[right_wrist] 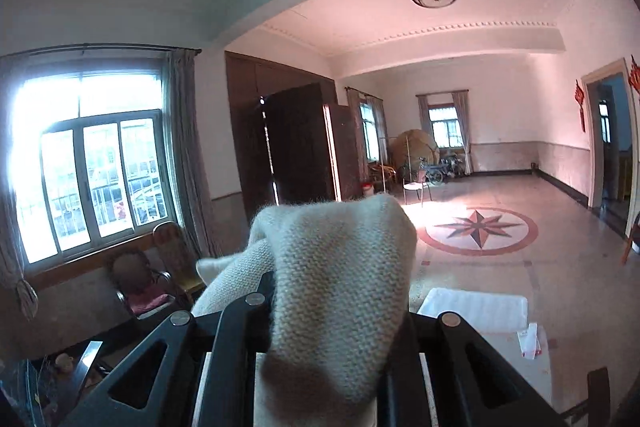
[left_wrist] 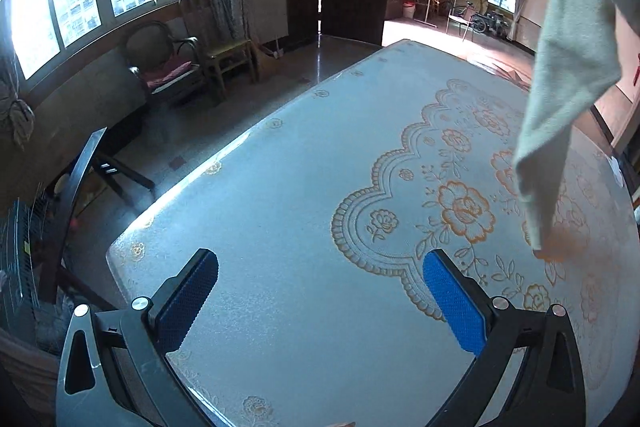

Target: Fold clothes

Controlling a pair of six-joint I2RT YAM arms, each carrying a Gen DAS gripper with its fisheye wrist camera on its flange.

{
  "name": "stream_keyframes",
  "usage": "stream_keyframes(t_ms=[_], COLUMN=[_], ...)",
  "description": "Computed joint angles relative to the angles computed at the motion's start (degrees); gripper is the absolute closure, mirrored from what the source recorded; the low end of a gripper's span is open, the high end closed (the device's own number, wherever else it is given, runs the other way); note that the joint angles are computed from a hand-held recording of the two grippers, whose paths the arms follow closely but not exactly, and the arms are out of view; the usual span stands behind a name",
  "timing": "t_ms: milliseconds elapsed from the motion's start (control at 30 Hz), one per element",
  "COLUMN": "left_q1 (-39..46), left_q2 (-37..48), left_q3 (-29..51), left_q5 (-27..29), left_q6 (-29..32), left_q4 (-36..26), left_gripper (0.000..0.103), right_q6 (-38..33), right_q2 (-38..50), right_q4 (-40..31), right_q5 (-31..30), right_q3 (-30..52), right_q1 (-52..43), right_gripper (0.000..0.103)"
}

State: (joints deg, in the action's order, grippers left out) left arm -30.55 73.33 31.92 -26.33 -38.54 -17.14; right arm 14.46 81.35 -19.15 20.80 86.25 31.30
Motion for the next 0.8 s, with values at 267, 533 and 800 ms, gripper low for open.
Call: stream_keyframes(t_ms=[267,533,800], left_q1=[-3.0,-11.8,-15.4], left_q2=[5.9,15.9,27.5], left_q3=[4.0,9.3,20.1], left_q5=[3.7,3.9,4.8], left_q6=[2.6,4.7,8.2], left_q4=[3.5,4.7,3.9], left_gripper=[0.0,0.0,0.0], right_q6=[6.2,16.0,18.5], right_q2=[9.1,14.9,-19.7], right_q4=[4.3,24.5,9.7], right_q5=[-13.1,-19.1,-8.7], right_q3=[-30.1,-61.1,-67.5], right_q1=[-5.7,-15.8,-14.5], right_gripper=[0.077,0.075,0.063])
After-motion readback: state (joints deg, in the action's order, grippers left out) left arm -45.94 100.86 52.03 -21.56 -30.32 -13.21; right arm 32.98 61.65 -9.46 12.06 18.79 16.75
